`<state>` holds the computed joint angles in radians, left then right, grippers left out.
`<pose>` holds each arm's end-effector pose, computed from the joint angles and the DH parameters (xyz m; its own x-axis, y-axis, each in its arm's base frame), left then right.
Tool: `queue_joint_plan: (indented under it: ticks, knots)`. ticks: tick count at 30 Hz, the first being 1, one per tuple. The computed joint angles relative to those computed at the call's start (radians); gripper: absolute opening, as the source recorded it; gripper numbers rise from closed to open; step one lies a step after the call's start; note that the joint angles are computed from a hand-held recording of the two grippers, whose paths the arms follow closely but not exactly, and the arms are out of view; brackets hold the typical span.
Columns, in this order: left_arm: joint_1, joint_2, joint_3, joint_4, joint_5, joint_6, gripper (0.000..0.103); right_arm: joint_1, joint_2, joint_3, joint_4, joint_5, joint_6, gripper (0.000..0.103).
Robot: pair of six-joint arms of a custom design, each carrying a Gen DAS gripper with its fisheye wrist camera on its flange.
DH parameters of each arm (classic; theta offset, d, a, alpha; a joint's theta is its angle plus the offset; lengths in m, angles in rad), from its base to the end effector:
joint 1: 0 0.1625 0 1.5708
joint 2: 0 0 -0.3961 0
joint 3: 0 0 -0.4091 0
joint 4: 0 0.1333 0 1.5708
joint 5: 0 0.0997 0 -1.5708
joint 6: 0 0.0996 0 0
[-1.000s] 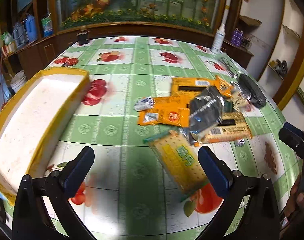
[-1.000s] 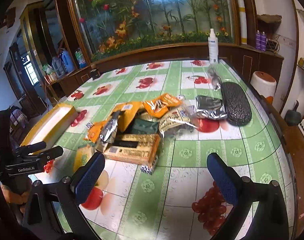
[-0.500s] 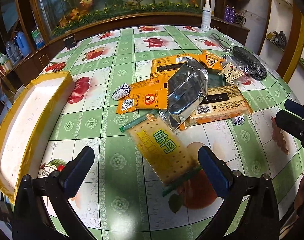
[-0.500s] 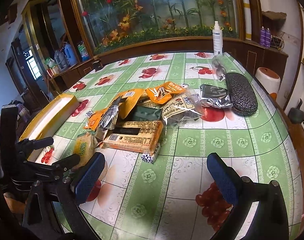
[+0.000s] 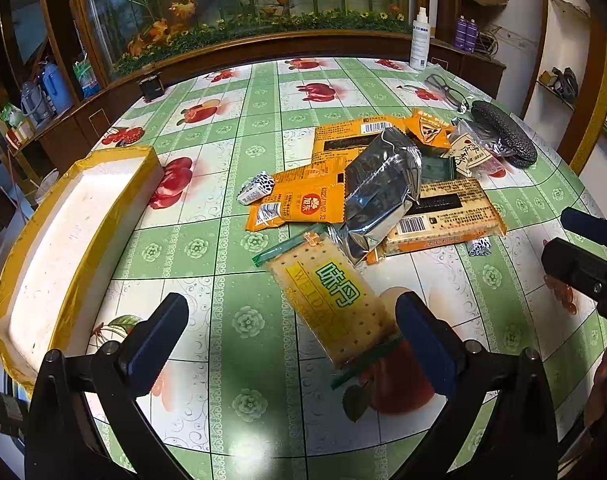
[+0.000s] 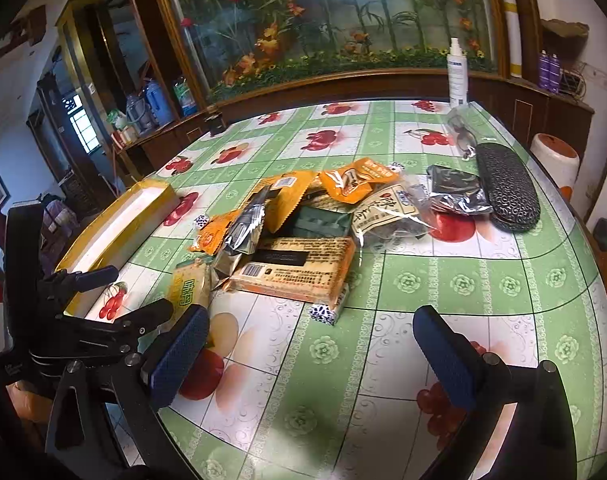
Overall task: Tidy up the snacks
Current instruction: 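Move both grippers toward the snack pile on the table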
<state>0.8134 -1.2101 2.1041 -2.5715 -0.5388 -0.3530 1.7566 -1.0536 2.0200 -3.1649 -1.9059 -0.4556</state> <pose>-0.1849 -0.5141 0.1740 -0.6449 0.0187 -0.7640 0.4904 0.7769 -0.3950 0.2031 -0.5360 0.1526 -0.7997 -0.3362 0.4974 -0.5583 0.7211 -0.4103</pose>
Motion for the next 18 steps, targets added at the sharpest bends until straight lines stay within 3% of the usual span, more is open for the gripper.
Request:
queue_joint_plan:
  ticks: [13, 18]
  knots:
    - [-0.001, -0.013, 0.003, 0.010, -0.009, -0.020, 0.103, 0.017, 0.017, -0.023, 0.014, 0.027, -0.067, 0.103]
    - [0.023, -0.013, -0.010, 0.034, -0.060, -0.050, 0.103, 0.021, 0.045, -0.078, 0.098, 0.035, -0.180, 0.103]
